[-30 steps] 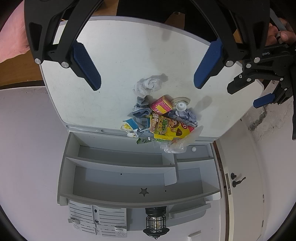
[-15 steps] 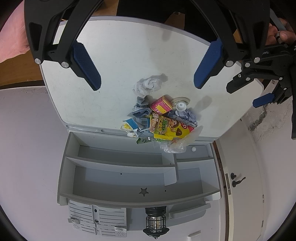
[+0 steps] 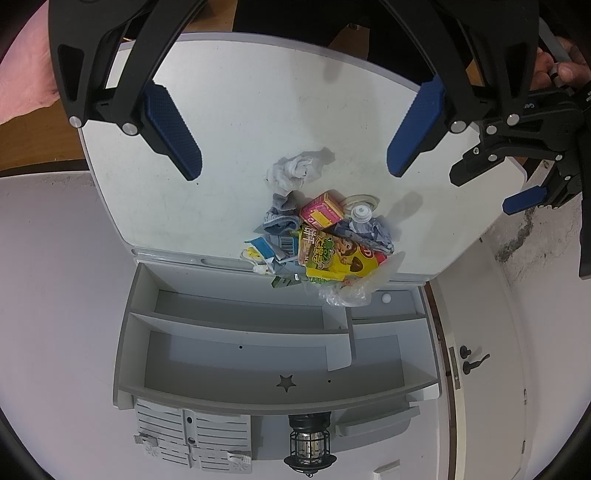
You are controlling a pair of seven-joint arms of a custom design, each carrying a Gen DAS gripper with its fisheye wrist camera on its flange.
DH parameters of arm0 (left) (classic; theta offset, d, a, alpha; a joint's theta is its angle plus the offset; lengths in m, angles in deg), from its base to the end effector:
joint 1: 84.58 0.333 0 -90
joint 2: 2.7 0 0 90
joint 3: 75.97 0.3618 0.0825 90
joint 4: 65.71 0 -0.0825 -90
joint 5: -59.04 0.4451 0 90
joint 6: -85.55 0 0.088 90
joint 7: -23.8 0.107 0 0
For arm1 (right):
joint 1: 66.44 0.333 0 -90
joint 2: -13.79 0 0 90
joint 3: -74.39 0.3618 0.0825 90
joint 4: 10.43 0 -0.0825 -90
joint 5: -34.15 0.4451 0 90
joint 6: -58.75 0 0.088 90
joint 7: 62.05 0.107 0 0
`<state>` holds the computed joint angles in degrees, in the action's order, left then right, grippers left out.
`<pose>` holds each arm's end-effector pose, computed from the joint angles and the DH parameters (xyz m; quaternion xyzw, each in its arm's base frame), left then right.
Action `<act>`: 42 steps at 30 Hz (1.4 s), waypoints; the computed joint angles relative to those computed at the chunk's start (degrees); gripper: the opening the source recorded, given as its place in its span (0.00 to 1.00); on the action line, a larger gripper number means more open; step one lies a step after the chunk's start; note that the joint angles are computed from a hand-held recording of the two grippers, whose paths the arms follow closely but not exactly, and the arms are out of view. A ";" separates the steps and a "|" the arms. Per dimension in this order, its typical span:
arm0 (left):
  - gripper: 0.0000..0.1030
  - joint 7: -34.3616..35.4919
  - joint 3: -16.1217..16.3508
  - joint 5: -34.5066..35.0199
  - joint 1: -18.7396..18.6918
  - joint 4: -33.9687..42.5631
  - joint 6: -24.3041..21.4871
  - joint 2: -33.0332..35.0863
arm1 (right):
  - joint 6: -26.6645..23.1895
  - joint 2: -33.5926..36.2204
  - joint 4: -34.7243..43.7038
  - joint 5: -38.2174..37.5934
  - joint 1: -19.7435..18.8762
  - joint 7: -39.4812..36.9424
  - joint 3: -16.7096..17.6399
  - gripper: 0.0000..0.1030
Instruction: Collect trash
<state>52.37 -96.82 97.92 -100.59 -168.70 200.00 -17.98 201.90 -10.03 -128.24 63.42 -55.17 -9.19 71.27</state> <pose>0.4504 -0.3310 0.7540 -0.7216 0.5481 -0.2310 0.3543 0.5140 0.0638 0.7440 -0.7649 0.4479 -0.2269 0.4035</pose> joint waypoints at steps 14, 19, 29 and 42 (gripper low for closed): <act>0.94 0.72 0.68 -0.94 0.07 -0.68 1.19 0.01 | -0.51 1.24 0.62 -0.47 -0.23 0.26 0.07 0.94; 0.94 3.90 1.68 -0.94 0.83 0.23 3.58 0.78 | -1.37 2.96 1.76 0.09 -0.41 -0.04 -0.44 0.94; 0.94 16.12 5.06 -0.92 1.20 18.99 4.79 16.46 | -5.84 8.76 5.41 1.23 -2.05 -0.21 -0.69 0.94; 0.92 28.52 11.72 -4.40 -4.82 44.54 -6.96 35.50 | -10.36 16.03 11.79 0.32 -3.60 1.80 0.92 0.94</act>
<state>80.89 -85.10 93.52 -105.41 -124.16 193.04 17.52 191.54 6.00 -116.44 63.74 -58.77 -7.38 72.19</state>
